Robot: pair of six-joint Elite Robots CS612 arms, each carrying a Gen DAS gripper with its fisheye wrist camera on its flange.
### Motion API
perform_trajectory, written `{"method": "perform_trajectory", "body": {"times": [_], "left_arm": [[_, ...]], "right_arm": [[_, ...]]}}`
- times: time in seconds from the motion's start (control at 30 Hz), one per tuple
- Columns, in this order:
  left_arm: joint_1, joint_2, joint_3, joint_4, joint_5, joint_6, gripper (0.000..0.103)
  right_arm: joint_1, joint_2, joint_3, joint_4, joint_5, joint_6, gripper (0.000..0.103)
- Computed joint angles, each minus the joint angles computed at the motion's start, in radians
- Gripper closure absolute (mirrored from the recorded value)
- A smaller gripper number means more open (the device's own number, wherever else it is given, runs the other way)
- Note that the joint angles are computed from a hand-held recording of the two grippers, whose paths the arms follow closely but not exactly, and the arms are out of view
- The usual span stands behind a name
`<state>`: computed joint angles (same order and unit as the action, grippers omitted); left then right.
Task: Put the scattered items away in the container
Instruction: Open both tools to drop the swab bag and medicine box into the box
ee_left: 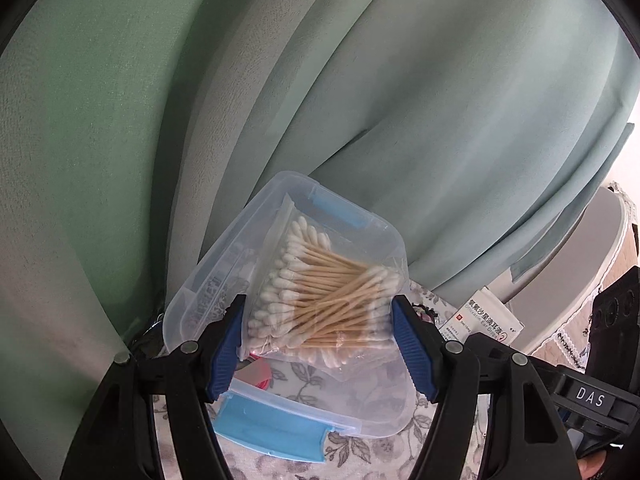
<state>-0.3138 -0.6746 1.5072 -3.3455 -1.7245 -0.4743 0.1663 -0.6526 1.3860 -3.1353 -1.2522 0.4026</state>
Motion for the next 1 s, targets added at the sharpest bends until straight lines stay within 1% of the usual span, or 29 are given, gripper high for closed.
{"method": "perform_trajectory", "body": {"times": [0.17, 0.27, 0.4, 0.47, 0.5, 0.53, 0.57, 0.83, 0.9, 1.0], "left_arm": [[0.007, 0.007, -0.011, 0.020, -0.006, -0.010, 0.031], [0.010, 0.011, -0.017, 0.028, -0.016, -0.011, 0.031], [0.011, 0.018, -0.030, 0.049, -0.036, -0.005, 0.031], [0.011, 0.019, -0.034, 0.053, -0.045, 0.000, 0.029], [0.010, 0.020, -0.034, 0.054, -0.046, 0.001, 0.027], [0.010, 0.020, -0.035, 0.054, -0.047, 0.001, 0.026], [0.010, 0.020, -0.036, 0.055, -0.049, 0.000, 0.026], [0.008, 0.028, -0.055, 0.068, -0.040, 0.006, 0.025], [0.007, 0.017, -0.039, 0.062, -0.041, 0.011, 0.025], [0.003, 0.007, -0.026, 0.061, -0.036, 0.019, 0.024]], "right_arm": [[0.010, 0.021, -0.042, 0.075, 0.005, -0.018, 0.075], [0.015, 0.030, -0.061, 0.110, -0.009, -0.024, 0.074], [0.015, 0.036, -0.073, 0.139, -0.010, -0.024, 0.073], [0.015, 0.038, -0.077, 0.151, -0.013, -0.026, 0.067], [0.015, 0.039, -0.078, 0.154, -0.010, -0.028, 0.064], [0.015, 0.040, -0.079, 0.155, -0.008, -0.029, 0.058], [0.015, 0.039, -0.078, 0.154, -0.011, -0.030, 0.056], [0.015, 0.034, -0.070, 0.148, -0.017, -0.028, 0.056], [0.014, 0.033, -0.064, 0.143, -0.019, -0.026, 0.054], [0.014, 0.027, -0.052, 0.130, -0.022, -0.018, 0.049]]}}
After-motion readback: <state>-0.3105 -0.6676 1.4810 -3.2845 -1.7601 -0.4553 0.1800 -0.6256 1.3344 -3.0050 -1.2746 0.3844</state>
